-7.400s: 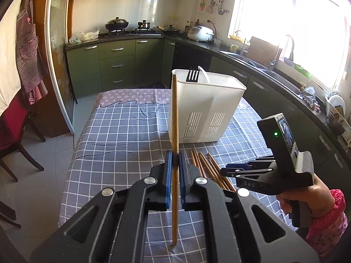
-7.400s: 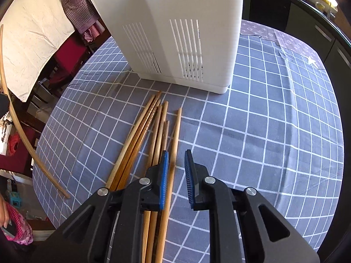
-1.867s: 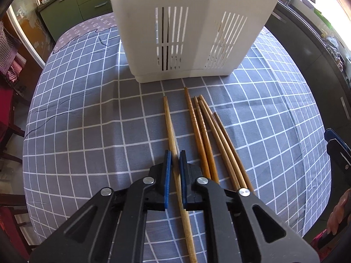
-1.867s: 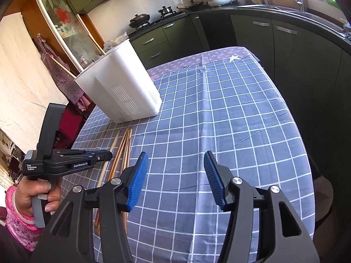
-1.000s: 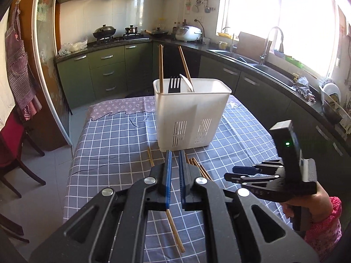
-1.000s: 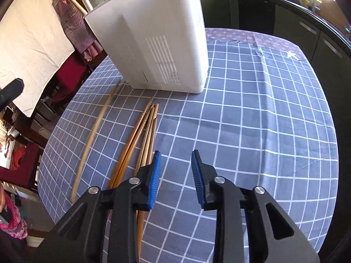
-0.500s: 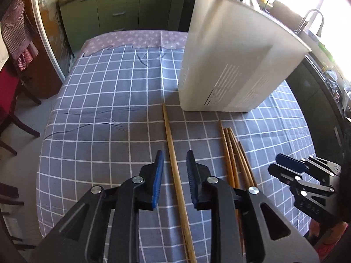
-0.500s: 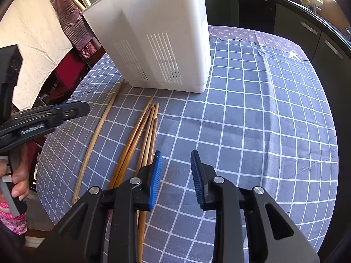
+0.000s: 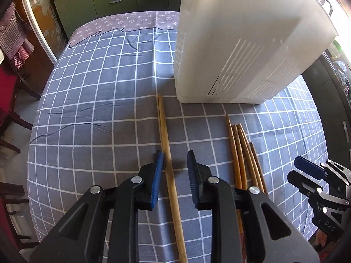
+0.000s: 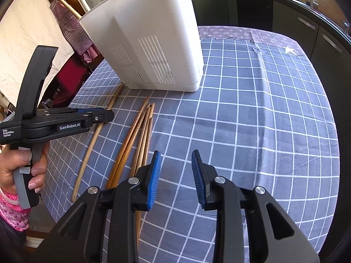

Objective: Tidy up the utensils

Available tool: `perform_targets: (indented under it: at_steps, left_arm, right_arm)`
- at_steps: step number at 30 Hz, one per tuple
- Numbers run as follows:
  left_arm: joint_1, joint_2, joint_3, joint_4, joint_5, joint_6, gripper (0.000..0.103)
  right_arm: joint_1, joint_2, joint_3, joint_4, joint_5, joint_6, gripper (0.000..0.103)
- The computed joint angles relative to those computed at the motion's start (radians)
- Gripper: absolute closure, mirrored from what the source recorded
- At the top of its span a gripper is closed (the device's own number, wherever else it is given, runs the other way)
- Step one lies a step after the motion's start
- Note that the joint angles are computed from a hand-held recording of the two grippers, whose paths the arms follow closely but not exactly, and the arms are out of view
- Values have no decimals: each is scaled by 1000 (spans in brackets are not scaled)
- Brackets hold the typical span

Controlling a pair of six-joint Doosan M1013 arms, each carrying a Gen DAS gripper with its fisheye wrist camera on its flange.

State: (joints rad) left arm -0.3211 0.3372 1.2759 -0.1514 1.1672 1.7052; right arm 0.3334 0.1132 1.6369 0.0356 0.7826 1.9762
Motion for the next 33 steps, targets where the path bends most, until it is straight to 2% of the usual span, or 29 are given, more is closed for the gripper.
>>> perform_targets:
  at_steps: [4,6,7,13,17,25,31,33]
  left_arm:
    - [-10,-1,2,21,-3,6,82]
    - [-18,-11,14,42,-11,20,93]
    - [-21,-14,19,47,-15,27,95]
    - [-13,-27,37,26,-26,54,96]
    - [14,-69,74,-32,-82,99,96]
    - [51,-195,173,-171,-277,210,97]
    - [59,-243,204,-242,-334,274,97]
    - [59,-254,213,-253,-353,295,97]
  right_arm:
    - [2,-4,1,-1,-1,4,69]
    - [3,-6,1,0,-1,3,67]
    - [4,-6,1,-1,-1,3,67]
    - [10,-3,-4,-13,8,10,67]
    - [11,6,-14,-21,21,15,67]
    - [1,38,-42,57,45,-59,67]
    - [13,66,-78,43,88,-75,68]
    - [20,74,-90,19,104,-64,71]
